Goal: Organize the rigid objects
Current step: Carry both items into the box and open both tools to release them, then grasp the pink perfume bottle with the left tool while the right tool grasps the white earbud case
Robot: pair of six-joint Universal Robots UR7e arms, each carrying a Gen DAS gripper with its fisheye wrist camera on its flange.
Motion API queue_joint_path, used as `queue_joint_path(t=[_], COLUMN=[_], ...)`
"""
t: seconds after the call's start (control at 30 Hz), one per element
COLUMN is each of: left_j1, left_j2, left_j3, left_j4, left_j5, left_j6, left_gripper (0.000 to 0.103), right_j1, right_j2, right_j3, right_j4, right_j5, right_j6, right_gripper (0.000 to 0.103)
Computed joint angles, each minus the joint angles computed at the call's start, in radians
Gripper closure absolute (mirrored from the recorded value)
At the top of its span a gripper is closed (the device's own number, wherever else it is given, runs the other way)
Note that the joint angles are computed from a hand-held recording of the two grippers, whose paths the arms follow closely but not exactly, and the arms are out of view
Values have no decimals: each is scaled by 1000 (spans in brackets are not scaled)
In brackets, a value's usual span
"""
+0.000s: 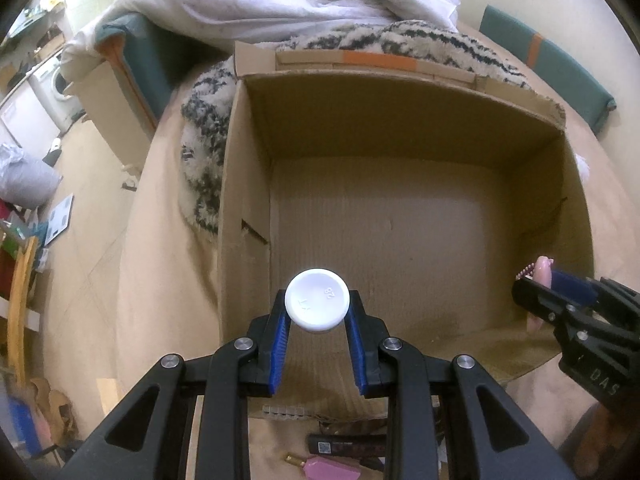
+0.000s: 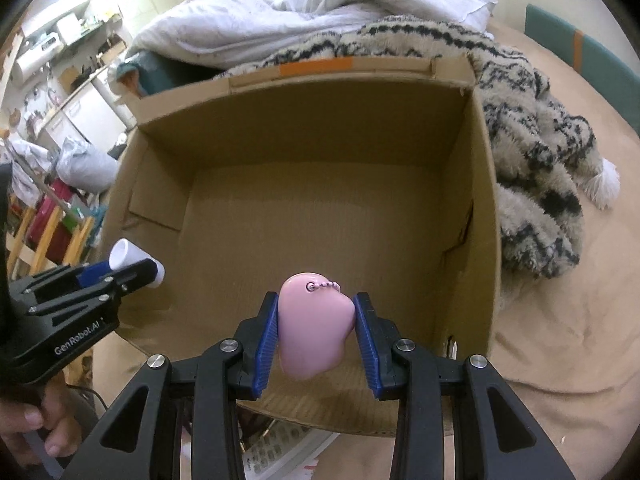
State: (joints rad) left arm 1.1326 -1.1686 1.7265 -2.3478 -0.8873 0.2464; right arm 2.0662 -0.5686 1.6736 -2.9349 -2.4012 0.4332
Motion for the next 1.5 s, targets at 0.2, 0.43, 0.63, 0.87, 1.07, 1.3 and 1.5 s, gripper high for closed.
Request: queue_joint_path(t=[0.2,0.43,0.63,0.87,1.07,1.3,1.5], left_j1=[0,-1,-4,-7,-25,-14,-27], left_j2=[4,5,4,-9,-15,-25,-58], left_j3=[-1,6,19,30,61,46,79], left_j4=[7,0,-23,-48,-114,-95,-129], left_j5=[14,26,37,1,22,-6,-18], left_j6=[-8,0,16,44,89,74,87], left_gripper=[79,79,79,51,37,36,36], right_j1=[-9,-12,-11,-8,-10,-9,1], right_j2=[-4,-3,-5,-14,-26,-25,-19], right_j3=[4,-2,7,31,46,48,42], right_j4=[7,22,-9,-119,-166,-188,-174], right_j5=[6,16,11,29,47,50,35], right_j6=[21,27,26,-7,1,10,-9], right_gripper=[64,64,64,36,19,14,14])
